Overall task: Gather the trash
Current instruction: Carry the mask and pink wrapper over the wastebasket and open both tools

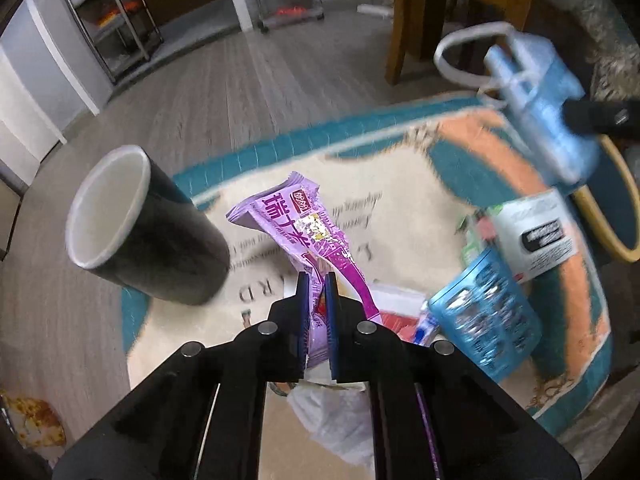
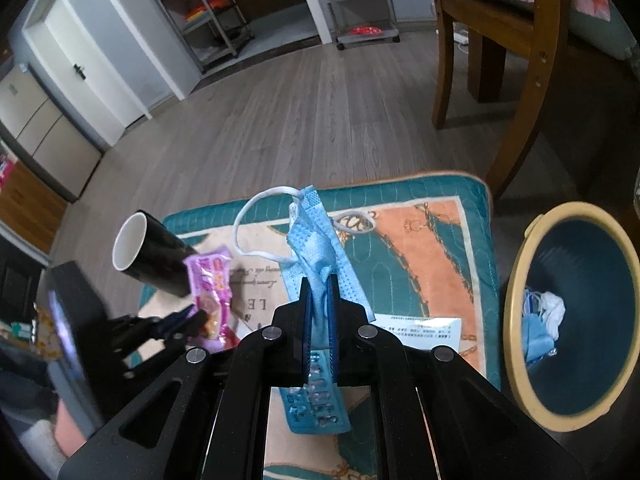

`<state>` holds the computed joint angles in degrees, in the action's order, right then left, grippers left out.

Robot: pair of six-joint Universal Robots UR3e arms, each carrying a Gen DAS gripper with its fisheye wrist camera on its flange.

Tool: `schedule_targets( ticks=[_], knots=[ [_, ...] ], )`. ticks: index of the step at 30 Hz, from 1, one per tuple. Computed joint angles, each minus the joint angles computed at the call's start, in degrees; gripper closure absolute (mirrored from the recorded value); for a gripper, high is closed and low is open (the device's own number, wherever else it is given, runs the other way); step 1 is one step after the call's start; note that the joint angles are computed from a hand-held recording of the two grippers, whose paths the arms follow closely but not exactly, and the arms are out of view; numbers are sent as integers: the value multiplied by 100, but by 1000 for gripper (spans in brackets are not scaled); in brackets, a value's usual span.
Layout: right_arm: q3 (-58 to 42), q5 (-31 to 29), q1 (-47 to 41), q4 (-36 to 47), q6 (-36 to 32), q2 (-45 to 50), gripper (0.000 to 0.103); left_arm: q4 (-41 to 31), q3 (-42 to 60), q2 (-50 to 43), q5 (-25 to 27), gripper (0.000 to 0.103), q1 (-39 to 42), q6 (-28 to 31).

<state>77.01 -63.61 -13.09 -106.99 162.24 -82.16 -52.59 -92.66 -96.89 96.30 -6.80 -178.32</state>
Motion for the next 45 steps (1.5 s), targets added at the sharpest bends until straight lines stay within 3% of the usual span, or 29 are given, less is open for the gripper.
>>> schedule_targets(
  ticks=[7,12,22,31,39,45],
  knots=[
    [-86,214,-292,246,30,-244,95,145,115,743,-666,96,115,-39],
    [117,205,-538,202,-218,-742,95,290,79,998,-678,96,-77,-24],
    [-8,965,-1951,1171,-806,-1381,95,270,555,893,-751,96,-452,-65],
    [-235,952,-3195,1078,-1347,-1281,95,387,1519,-96,-620,96,-1172,-272],
    [-356,550,-3692,810,-1155,-343,95,236,3096,-1612,-664,96,-1954,-289],
    [-674,8,-3856,811,-886,498,95,-282,4682,-2934,-872,96,-2446,-137]
  ],
)
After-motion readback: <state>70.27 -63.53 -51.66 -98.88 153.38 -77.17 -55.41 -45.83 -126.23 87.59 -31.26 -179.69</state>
